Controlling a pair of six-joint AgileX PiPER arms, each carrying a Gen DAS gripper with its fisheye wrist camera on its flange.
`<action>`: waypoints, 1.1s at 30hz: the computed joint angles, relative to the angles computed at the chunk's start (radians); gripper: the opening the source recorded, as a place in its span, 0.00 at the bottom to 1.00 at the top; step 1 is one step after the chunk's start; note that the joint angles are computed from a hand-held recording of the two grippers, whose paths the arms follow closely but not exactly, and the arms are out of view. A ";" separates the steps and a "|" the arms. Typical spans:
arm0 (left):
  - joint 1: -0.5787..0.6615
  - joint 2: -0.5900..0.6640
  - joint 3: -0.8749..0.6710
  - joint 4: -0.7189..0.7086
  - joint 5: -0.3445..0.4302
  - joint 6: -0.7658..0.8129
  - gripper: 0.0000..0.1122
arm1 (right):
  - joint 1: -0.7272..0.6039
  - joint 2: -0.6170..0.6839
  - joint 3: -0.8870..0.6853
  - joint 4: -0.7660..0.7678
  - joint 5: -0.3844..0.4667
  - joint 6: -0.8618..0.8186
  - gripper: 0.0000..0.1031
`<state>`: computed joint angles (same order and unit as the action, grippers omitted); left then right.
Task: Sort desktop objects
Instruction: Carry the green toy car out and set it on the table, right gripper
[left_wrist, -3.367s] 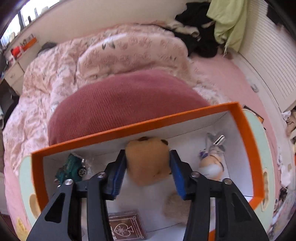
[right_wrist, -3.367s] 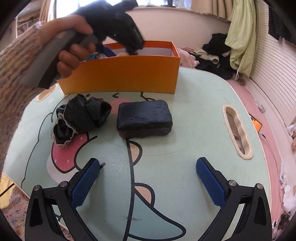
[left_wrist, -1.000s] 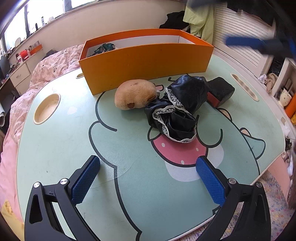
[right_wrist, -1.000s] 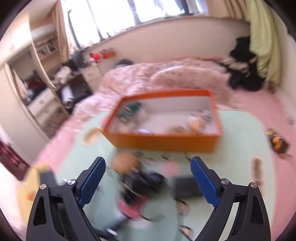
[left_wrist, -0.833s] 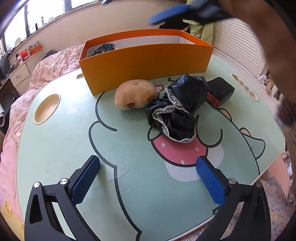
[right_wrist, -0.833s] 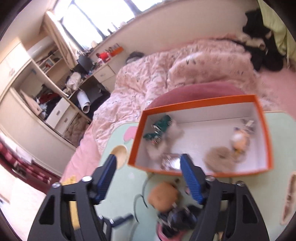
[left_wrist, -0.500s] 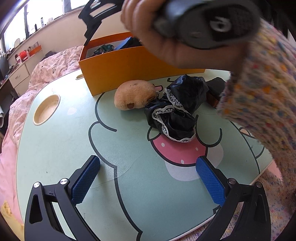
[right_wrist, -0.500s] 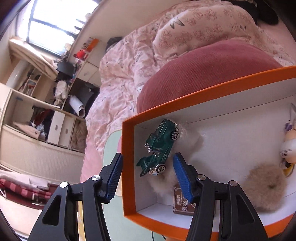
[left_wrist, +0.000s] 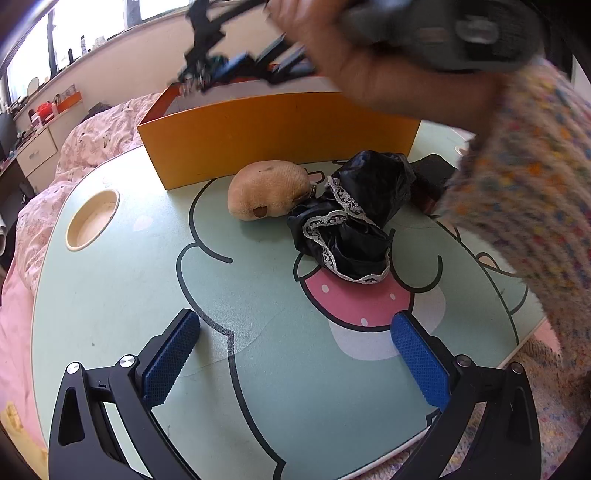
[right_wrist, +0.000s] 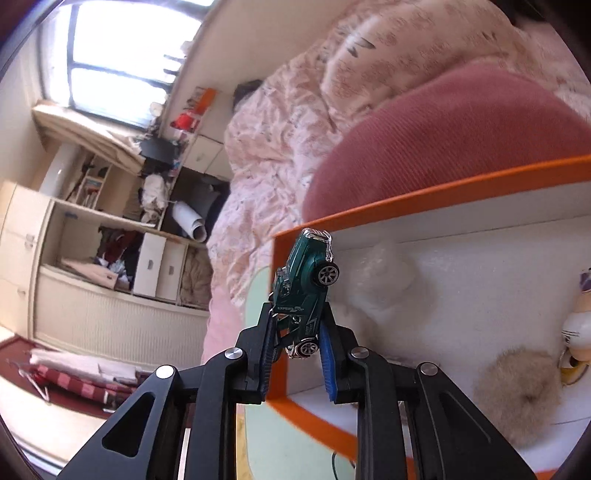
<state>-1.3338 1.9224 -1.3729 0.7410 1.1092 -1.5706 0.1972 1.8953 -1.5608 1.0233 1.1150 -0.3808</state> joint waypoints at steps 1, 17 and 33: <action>-0.001 0.000 0.000 0.000 0.001 0.000 0.92 | -0.015 -0.058 0.048 0.011 0.002 -0.046 0.20; 0.006 0.002 -0.018 -0.009 0.020 0.022 0.92 | -0.282 -0.446 0.640 -0.129 -0.064 -0.411 0.22; 0.006 0.006 -0.023 -0.009 0.024 0.025 0.92 | -0.527 -0.789 0.944 -0.129 -0.066 -0.735 0.59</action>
<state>-1.3277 1.9284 -1.3961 0.7320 1.1332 -1.5456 -0.3302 1.1058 -0.6168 0.8946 1.0486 -1.1154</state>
